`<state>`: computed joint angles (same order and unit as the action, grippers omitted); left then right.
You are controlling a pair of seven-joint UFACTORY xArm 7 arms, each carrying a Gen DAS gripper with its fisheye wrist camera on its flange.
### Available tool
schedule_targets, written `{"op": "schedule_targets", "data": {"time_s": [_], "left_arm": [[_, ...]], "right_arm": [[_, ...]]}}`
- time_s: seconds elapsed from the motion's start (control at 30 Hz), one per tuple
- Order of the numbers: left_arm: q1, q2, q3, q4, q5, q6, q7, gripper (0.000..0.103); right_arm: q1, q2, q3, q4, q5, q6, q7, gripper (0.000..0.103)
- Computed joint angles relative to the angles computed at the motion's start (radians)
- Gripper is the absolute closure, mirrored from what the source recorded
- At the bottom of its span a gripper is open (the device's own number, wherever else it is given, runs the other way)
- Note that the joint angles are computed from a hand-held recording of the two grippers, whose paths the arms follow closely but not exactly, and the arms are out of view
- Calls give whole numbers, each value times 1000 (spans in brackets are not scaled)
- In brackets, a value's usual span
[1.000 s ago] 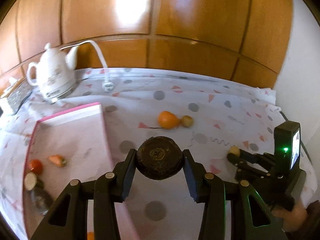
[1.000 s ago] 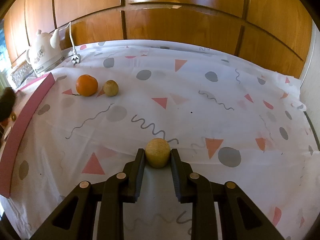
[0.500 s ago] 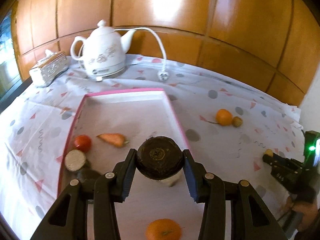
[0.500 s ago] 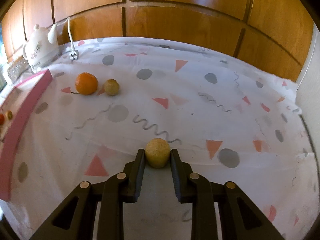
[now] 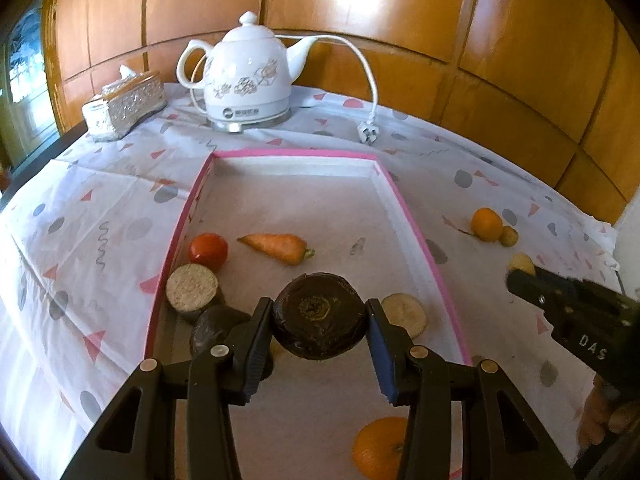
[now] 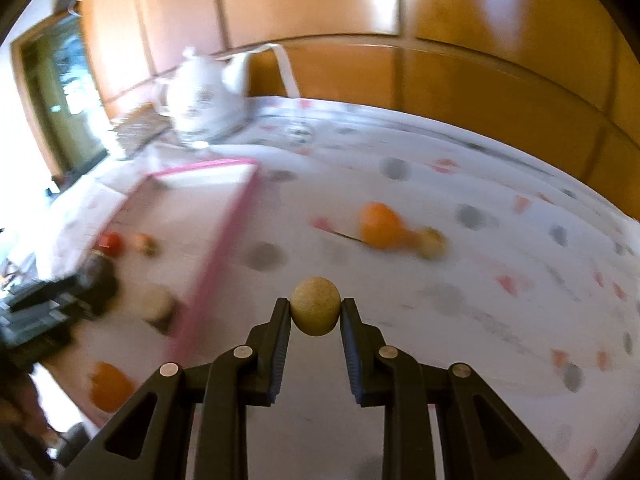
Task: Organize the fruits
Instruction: 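Carry the potato and avocado into the pink tray and open both tools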
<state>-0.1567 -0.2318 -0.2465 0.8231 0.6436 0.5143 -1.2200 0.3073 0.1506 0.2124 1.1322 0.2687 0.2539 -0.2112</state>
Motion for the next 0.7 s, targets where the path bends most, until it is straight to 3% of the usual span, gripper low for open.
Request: {"op": "schedule_targets", "data": {"time_s": [0.17, 0.37, 0.47, 0.7], "left_arm": [[11, -26, 5, -31, -10, -20, -8, 55], [41, -62, -15, -49, 16, -21, -45, 45], [52, -69, -26, -49, 31, -10, -53, 42], [54, -68, -32, -44, 33, -4, -56, 41]], "right_arm": [[6, 75, 74, 127, 119, 56, -113, 78], [50, 189, 83, 289, 111, 121, -101, 77], [66, 208, 75, 313, 95, 140, -63, 70], [56, 157, 64, 224, 90, 81, -20, 70]]}}
